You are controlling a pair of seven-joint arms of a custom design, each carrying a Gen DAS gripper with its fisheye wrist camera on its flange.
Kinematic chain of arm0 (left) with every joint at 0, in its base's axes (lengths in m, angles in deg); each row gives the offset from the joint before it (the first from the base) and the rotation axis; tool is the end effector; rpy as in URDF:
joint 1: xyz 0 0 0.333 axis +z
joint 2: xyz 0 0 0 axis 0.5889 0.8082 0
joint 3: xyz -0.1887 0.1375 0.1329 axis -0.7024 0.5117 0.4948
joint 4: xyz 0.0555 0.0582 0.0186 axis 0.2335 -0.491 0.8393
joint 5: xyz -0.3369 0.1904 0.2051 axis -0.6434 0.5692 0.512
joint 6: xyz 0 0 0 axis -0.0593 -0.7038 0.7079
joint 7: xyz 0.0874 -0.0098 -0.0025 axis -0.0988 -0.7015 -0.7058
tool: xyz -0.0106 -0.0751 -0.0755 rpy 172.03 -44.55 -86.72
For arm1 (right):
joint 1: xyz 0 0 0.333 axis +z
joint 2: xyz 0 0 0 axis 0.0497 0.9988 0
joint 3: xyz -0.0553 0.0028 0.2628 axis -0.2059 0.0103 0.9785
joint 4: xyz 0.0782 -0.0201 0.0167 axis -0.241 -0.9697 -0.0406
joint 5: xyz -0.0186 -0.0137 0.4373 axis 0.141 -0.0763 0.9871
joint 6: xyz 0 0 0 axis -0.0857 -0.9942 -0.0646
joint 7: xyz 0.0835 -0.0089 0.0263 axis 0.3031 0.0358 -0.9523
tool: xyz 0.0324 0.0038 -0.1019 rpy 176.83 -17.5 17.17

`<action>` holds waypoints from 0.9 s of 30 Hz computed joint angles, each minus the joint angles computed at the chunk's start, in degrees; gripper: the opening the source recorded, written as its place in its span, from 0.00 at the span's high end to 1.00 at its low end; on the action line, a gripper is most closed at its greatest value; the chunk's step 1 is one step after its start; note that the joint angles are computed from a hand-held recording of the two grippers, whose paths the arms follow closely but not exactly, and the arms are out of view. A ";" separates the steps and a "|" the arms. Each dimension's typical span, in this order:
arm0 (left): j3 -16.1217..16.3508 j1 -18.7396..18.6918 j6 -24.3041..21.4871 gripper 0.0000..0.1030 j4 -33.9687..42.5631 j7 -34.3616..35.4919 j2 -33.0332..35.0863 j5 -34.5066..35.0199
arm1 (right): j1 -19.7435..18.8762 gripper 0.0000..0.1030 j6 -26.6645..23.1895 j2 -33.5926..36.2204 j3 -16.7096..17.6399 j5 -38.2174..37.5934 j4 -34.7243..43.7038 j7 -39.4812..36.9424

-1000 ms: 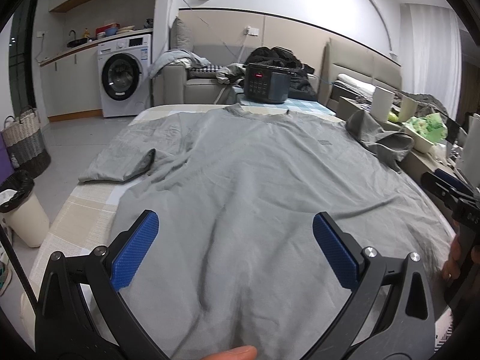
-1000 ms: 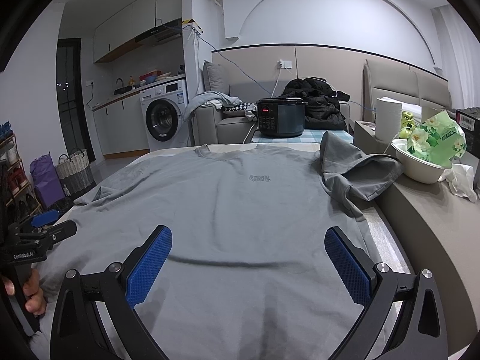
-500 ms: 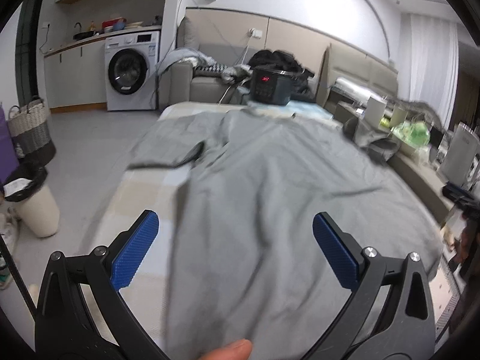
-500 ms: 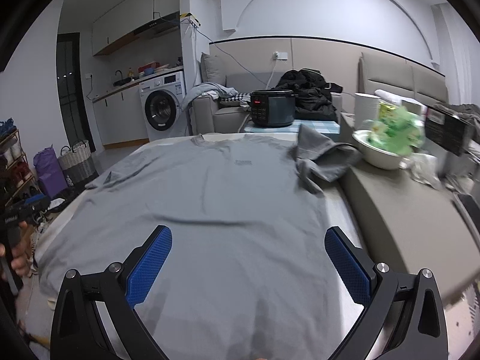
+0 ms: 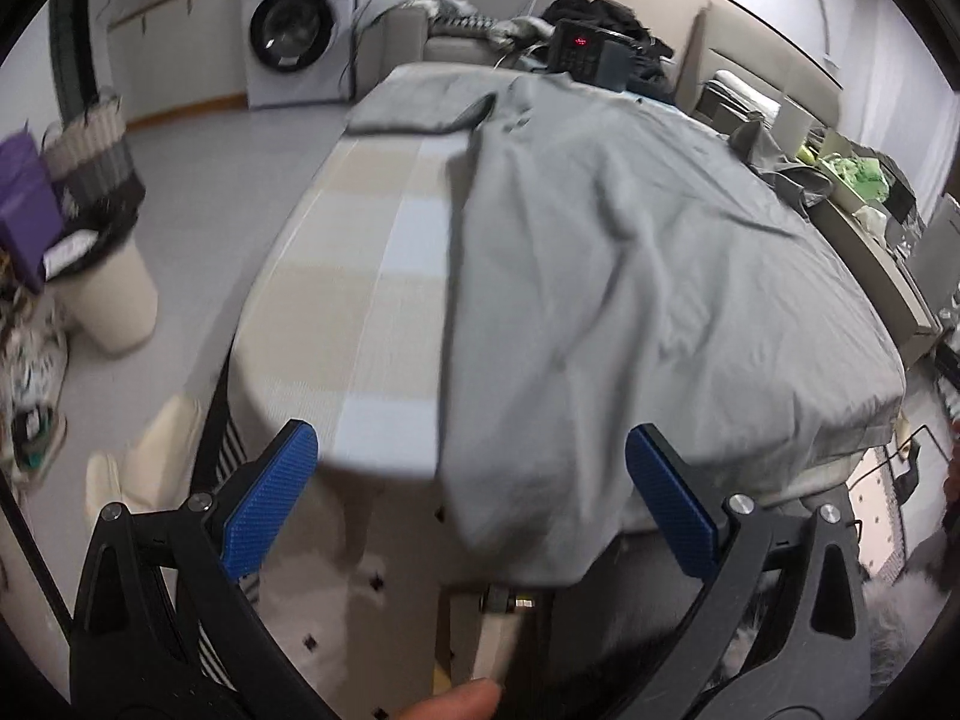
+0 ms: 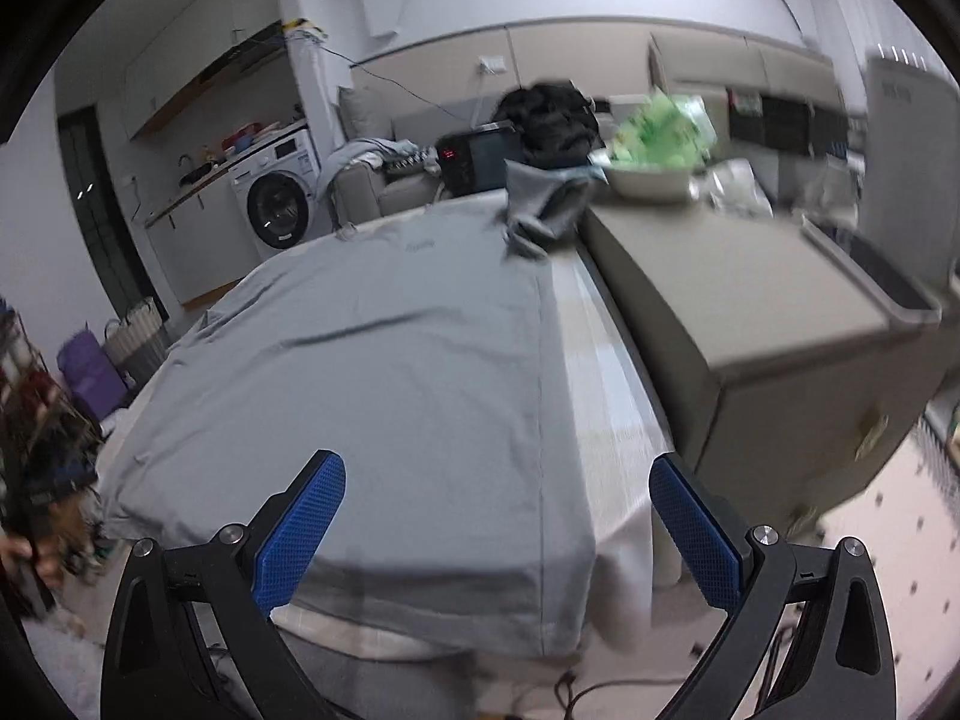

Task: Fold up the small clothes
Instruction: 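Move the right tool to the crumpled grey sleeve and close on it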

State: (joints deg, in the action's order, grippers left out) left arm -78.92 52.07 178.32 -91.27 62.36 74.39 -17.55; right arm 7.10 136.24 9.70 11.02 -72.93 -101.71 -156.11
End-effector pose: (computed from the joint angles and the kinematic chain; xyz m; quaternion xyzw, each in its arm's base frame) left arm 0.6875 0.1373 0.4423 -0.5205 0.7793 -0.3265 0.1231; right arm 0.6036 0.0873 0.4149 -0.4265 0.7846 -0.3164 0.3200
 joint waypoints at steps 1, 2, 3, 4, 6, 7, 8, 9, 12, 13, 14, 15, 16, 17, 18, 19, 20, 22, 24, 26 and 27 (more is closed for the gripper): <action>0.17 0.39 -0.56 0.01 -0.10 -0.19 0.21 -0.49 | -0.25 0.00 1.79 -0.15 -0.29 -0.08 -0.69 0.70; 0.28 0.70 -1.36 0.02 0.10 -0.39 0.44 -0.71 | -0.41 0.00 2.66 -0.11 -0.40 0.25 -0.95 0.91; 0.49 1.13 -3.13 0.06 0.64 -0.97 0.87 -0.71 | -0.58 0.00 3.49 -0.02 -0.47 0.05 -1.31 1.68; 0.61 1.38 -4.66 0.08 1.73 -1.62 1.64 -0.42 | -0.70 0.00 4.03 0.13 -0.56 0.71 -1.61 1.74; 0.55 2.13 -8.66 0.14 3.89 -2.61 3.19 -0.35 | -0.76 0.00 3.70 0.57 -0.53 1.58 -1.53 2.63; 0.36 1.93 -9.85 0.16 5.32 -3.77 3.96 0.26 | -0.81 0.00 3.77 0.61 -0.60 1.34 -1.65 3.61; 0.23 1.84 -10.93 0.23 6.09 -4.79 4.40 0.85 | -0.88 0.00 3.85 0.73 -0.69 0.96 -1.65 4.88; 0.20 1.97 -12.13 0.30 6.64 -5.14 4.88 1.41 | -0.94 0.00 3.97 1.33 -0.83 1.77 -1.00 5.06; -0.01 1.32 -11.26 0.37 6.15 -6.25 4.47 3.30 | -0.91 0.00 3.69 3.04 -1.40 2.75 1.02 6.08; -0.14 1.09 -10.63 0.37 6.35 -6.49 4.76 3.54 | -0.82 0.00 3.38 3.79 -1.68 2.58 2.27 6.59; -0.14 1.02 -9.36 0.37 5.57 -6.48 4.23 3.60 | -0.70 0.00 2.87 4.60 -2.04 1.90 3.72 7.44; -0.20 0.94 -8.19 0.37 5.07 -6.42 3.86 3.49 | -0.60 0.00 2.47 5.63 -2.46 1.56 5.44 7.82; -0.18 0.81 -8.73 0.37 5.95 -7.31 4.29 3.85 | -0.51 0.00 2.40 6.44 -2.92 1.62 6.79 7.80; -0.20 0.92 -9.29 0.37 6.37 -8.01 4.49 3.72 | -0.44 0.00 2.13 7.61 -3.36 2.28 8.66 7.45; -0.25 0.99 -9.80 0.37 7.09 -8.33 4.93 3.77 | -0.30 0.00 2.03 8.32 -3.73 3.25 9.71 6.82; -0.37 1.15 -10.35 0.37 7.62 -7.75 5.14 3.86 | -0.43 0.00 2.13 9.57 -3.93 5.91 11.49 4.45; -0.54 1.28 -9.61 0.37 6.84 -6.04 4.35 3.81 | -0.54 0.00 2.44 10.87 -4.16 8.44 13.36 1.73; -0.72 1.55 -7.65 0.37 5.14 -2.78 2.81 2.69 | -0.18 0.00 1.21 12.99 -4.73 11.71 16.99 -3.35; -0.96 1.85 -6.17 0.37 3.97 1.12 1.37 0.62 | 0.35 0.00 -1.17 15.36 -5.22 14.41 21.34 -9.18; -0.98 1.59 -5.06 0.33 4.28 1.31 1.35 -1.34 | 0.60 0.00 -1.61 17.57 -5.77 17.17 24.84 -13.56; -1.04 1.51 -5.30 0.29 5.04 0.74 1.79 -2.23 | -0.09 0.00 -0.94 19.54 -5.55 20.32 27.54 -16.99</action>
